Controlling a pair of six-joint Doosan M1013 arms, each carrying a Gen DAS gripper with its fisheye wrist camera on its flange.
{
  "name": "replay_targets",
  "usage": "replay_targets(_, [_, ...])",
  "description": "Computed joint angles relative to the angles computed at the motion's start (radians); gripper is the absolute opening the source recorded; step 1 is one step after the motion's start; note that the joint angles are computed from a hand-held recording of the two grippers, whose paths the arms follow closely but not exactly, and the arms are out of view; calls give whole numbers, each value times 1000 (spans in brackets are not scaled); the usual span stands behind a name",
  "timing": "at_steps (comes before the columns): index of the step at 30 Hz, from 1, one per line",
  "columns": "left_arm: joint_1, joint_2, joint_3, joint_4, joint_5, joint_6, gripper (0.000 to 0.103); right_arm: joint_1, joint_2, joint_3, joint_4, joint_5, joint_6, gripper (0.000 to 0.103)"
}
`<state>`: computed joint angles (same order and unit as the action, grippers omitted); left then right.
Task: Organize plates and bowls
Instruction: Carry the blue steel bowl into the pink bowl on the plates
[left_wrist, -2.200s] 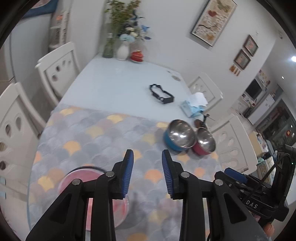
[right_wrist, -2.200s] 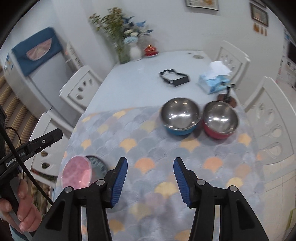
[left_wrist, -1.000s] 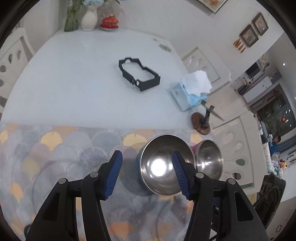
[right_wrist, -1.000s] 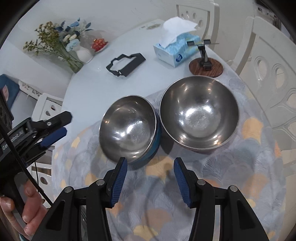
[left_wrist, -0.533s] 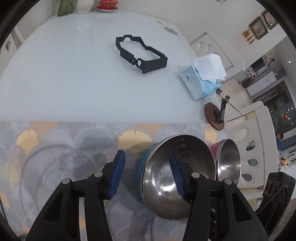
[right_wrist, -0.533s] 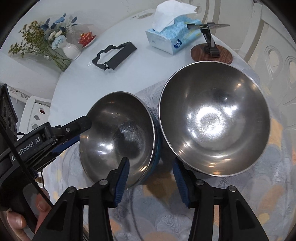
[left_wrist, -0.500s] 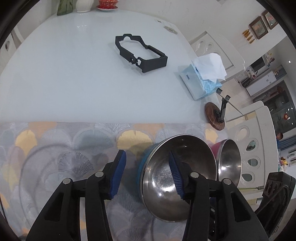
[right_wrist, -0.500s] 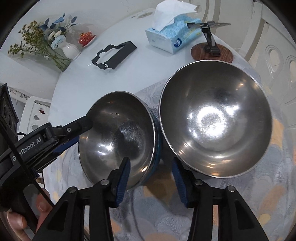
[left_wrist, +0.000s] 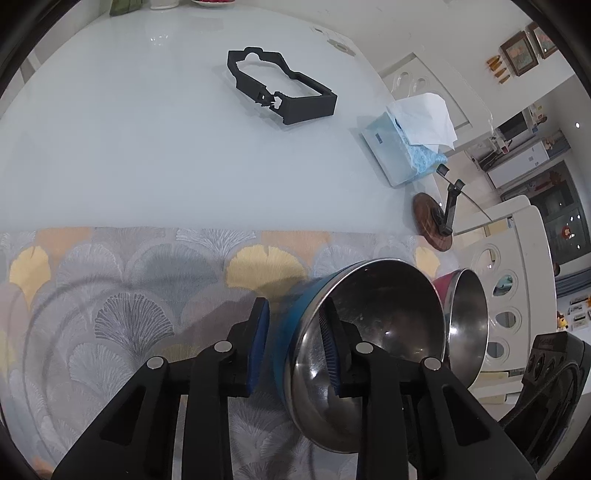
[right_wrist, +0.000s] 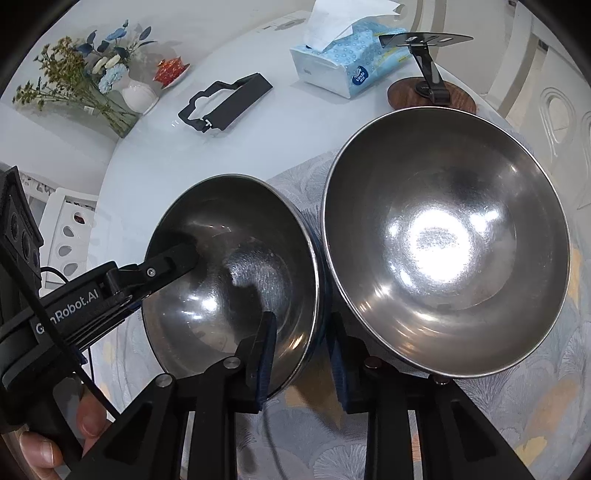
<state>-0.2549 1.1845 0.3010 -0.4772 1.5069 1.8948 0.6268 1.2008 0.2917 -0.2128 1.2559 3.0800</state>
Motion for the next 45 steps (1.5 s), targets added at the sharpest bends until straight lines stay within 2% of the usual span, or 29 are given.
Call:
replay_targets(12, [3, -40, 76, 16, -45, 24, 24, 3, 14, -28, 0, 29, -25, 25])
replay_targets(19, [-4, -95, 176, 60, -134, 64, 23, 1, 28, -49, 9, 37, -63, 23])
replay_targets(22, [-4, -92, 174, 59, -122, 71, 22, 2, 38, -72, 3, 59, -92, 20])
replay_targets(27, [3, -84, 165, 0, -83, 104, 22, 2, 28, -54, 0, 47, -120, 19])
replay_targets(29, [6, -111, 214, -10, -110, 153, 22, 5, 33, -65, -3, 61, -143, 19])
replay_targets(33, [20, -148, 279, -19, -114, 149, 23, 10, 12, -28, 21, 33, -202, 19])
replay_targets(38, [35, -254, 461, -22, -190, 160, 23, 39, 66, -176, 9, 159, -312, 19])
replay_targets(45, [51, -373, 645, -39, -271, 182, 23, 73, -61, 45, 18, 54, -288, 19])
